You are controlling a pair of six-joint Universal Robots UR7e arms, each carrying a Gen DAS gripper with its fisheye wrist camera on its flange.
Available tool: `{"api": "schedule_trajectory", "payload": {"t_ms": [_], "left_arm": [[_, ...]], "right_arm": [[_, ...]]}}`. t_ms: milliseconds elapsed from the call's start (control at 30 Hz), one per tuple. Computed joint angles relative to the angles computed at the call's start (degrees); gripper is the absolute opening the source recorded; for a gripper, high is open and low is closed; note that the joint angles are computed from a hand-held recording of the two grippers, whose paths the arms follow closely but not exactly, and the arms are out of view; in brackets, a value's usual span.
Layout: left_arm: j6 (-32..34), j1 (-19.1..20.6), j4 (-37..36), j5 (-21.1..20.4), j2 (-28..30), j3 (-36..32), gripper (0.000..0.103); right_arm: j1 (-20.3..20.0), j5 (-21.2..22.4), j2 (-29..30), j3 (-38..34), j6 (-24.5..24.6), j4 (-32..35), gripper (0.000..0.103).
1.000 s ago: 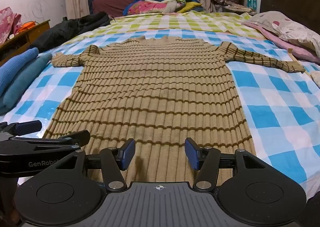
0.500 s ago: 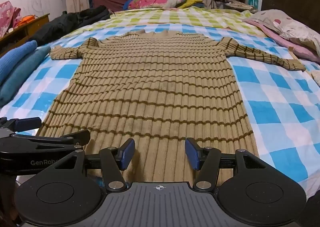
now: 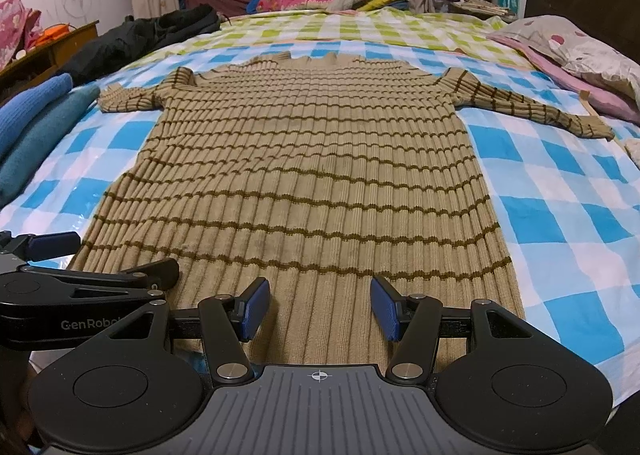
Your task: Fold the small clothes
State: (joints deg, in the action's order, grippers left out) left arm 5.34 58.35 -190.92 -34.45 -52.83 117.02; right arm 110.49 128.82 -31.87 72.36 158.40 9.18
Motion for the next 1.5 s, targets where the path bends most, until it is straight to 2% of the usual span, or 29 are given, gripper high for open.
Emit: {"api": "schedule_trajectory", "payload": {"t_ms": [867,1200,1500], "left_arm": [[0.4,-0.7,-0.9,1.1,0.2,-0.6,0.103],[-4.7,-0.1,6.9,1.4,-0.2,-3.1,0.103],[-2.5,-0.2,6.7,2.0,1.1,-5.2,0.103]], "right_arm": [[0.5,0.8,0.1,-1.1,-0.2,0.7,0.056],[0.3,0.5,1.5,-4.0,0.2,3.0,0.056],[-0.3,-0.5,1.5,-5.2,0.0,3.8,0.060]]}}
